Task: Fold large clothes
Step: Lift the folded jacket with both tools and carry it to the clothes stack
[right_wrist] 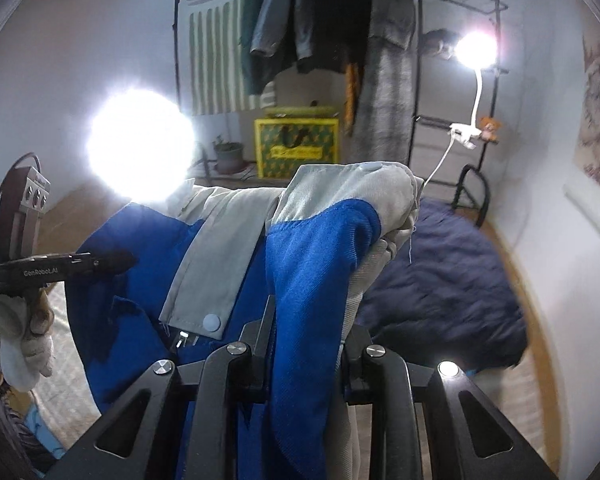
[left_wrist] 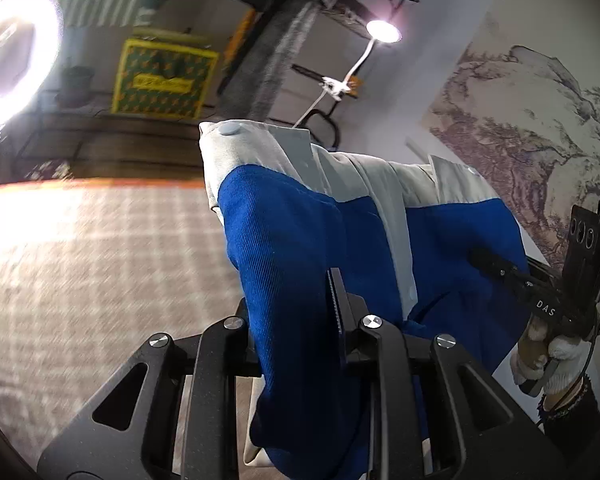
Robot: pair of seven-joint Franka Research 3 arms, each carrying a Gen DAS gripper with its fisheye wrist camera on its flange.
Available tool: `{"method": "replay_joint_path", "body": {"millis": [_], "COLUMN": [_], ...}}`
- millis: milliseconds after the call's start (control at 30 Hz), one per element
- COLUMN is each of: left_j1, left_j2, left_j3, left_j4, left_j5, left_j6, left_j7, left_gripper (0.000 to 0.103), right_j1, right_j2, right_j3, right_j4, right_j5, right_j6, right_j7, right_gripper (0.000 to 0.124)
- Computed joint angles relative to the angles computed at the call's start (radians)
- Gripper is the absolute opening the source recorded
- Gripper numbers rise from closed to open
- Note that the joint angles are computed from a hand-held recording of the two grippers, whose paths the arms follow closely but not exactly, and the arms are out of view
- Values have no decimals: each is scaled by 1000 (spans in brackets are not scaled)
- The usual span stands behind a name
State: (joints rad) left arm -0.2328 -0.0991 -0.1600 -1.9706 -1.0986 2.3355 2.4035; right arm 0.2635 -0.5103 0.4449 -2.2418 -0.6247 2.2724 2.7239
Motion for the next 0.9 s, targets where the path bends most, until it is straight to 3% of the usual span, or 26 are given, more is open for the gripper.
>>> {"method": "replay_joint_path", "body": {"millis": [167,400,533,633,900], "left_j1": [-39,-80,-114,-165,-254], "left_j2": [103,307,446,574,827], "left_j3": [-60,-163,-210,-215,-211], "left_j4": [150,414,577,732,1014], "left_j5": [20,129,252,385,645], "left_j6": [54,140,192,205,162], "left_j7": [-45,-165,-265,-365,-546], "left_gripper": [22,22,22,22,22], "right_j1": [-28,-144,-218,-278,-415], "right_j2": [-78,-147,-155,-155,-86], "right_j3": [-55,-120,-158,-183,-228], "right_j4": [-14,-16,-28,-56,-156], "right_j5": [2,13,20,24,77], "right_j6": [-23,23,101,179,402], "right_j7": [-96,-234,-299,-332,-366], "right_gripper": [22,22,22,22,22]}}
